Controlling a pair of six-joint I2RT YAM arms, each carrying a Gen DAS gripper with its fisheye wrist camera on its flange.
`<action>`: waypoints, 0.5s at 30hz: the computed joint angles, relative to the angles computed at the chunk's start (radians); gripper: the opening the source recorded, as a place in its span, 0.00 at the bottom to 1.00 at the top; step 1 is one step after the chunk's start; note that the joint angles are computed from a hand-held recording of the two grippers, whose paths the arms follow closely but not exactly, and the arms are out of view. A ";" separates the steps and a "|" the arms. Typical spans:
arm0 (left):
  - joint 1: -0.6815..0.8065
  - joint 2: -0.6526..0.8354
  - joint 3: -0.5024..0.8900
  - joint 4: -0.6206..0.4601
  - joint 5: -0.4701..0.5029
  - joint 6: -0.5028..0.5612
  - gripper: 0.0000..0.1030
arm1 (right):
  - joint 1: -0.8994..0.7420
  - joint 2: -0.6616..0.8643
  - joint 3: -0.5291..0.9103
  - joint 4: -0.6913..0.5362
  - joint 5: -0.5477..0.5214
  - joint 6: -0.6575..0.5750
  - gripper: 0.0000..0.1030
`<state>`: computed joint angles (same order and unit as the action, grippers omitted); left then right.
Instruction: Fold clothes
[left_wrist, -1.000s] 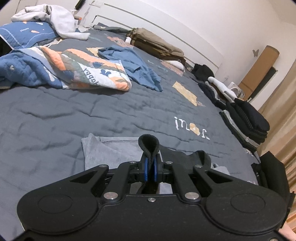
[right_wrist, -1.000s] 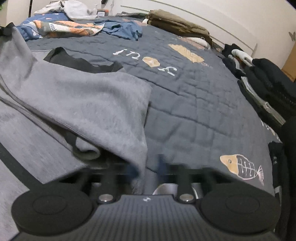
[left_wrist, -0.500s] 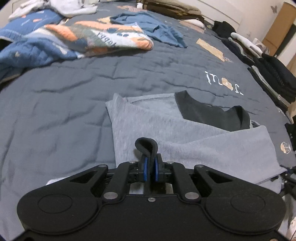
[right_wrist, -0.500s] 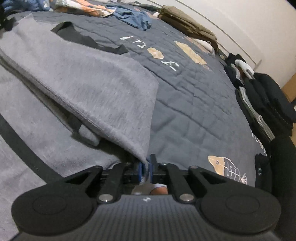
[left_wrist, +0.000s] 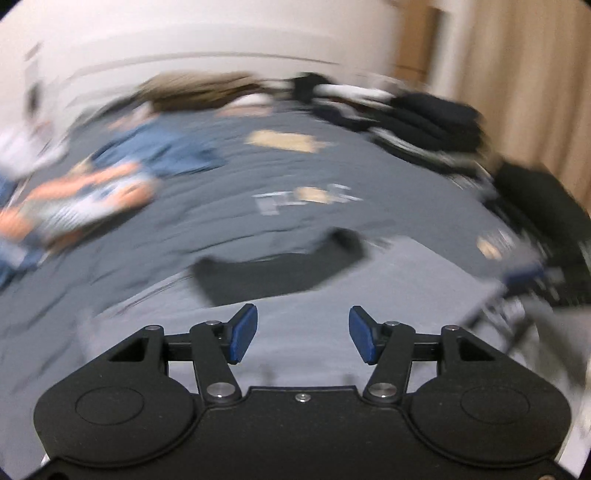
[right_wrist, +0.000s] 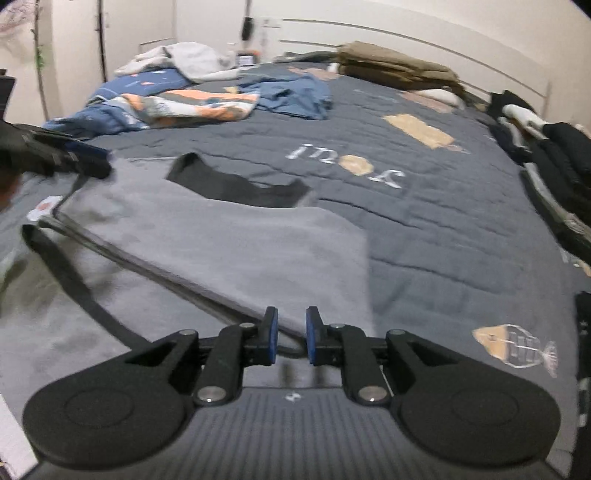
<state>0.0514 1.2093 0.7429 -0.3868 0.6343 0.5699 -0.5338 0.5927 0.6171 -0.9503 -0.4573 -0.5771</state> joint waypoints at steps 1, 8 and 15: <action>-0.046 -0.028 -0.042 0.026 -0.032 0.032 0.53 | 0.006 0.003 0.001 -0.013 -0.012 0.006 0.14; -0.322 -0.085 -0.246 0.219 -0.277 0.170 0.53 | 0.137 -0.060 -0.051 -0.027 0.026 0.050 0.15; -0.325 -0.003 -0.219 0.246 -0.291 0.131 0.11 | 0.195 -0.100 -0.126 0.035 0.071 0.117 0.25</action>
<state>-0.2734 1.2060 0.5235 -0.1404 0.3437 0.7007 -0.3392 0.4930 0.4910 -0.9155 -0.3868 -0.4603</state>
